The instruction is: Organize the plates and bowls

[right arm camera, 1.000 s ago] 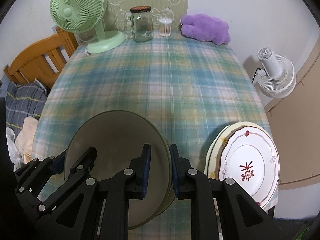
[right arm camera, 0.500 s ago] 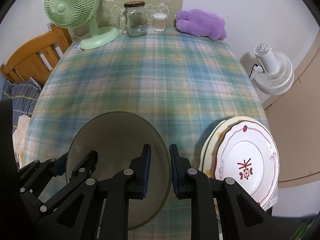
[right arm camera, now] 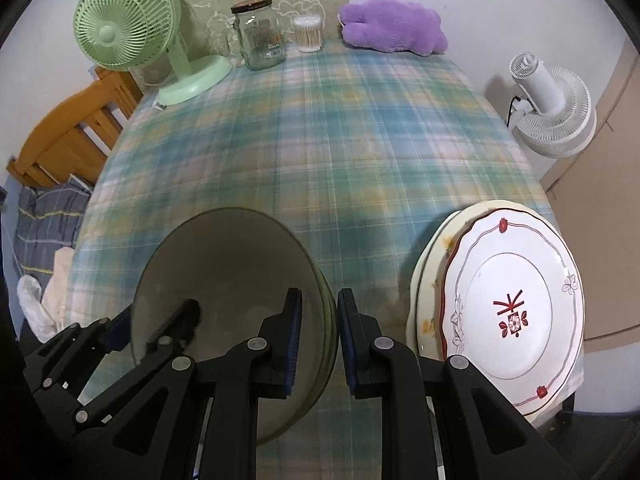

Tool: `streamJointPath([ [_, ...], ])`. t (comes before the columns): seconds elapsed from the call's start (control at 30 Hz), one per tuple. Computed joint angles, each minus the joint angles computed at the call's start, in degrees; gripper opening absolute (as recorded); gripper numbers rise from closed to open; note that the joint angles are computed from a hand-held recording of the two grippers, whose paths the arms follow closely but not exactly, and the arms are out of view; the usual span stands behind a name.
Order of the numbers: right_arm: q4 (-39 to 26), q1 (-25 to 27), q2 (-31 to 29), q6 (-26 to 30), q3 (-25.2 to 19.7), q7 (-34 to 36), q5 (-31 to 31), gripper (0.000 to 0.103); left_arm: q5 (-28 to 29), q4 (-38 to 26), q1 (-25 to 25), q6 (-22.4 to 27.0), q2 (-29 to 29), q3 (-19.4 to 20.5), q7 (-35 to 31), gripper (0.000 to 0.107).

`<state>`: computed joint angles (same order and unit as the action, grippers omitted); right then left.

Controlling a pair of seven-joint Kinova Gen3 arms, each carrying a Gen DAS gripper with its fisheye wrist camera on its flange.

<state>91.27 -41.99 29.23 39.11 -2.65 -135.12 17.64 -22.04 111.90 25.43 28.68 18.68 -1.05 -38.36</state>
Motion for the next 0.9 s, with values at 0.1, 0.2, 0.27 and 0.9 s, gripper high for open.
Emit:
streamJointPath([
  [0.1, 1.0, 0.3, -1.3, -0.6, -0.3, 0.2, -0.2, 0.022, -0.7, 1.2, 0.7, -1.0, -1.5, -0.1, 0.9, 0.060],
  [0.2, 1.5, 1.6, -2.2, -0.8, -1.2, 1.3, -1.5, 0.022, -1.3, 2.0, 0.9, -1.7, -2.6, 0.0, 1.6, 0.069],
  [0.27, 2.0, 2.6, -2.8, -1.1, -1.8, 2.2, -2.7, 0.027, -2.0, 2.4, 1.2, -2.0, -3.2, 0.1, 2.3, 0.077],
  [0.9, 3.2, 12.9, -1.0, -5.6, -6.5, 15.4, -14.9, 0.061, 1.0, -1.4, 1.3, 1.7, 0.9, 0.3, 4.7, 0.087],
])
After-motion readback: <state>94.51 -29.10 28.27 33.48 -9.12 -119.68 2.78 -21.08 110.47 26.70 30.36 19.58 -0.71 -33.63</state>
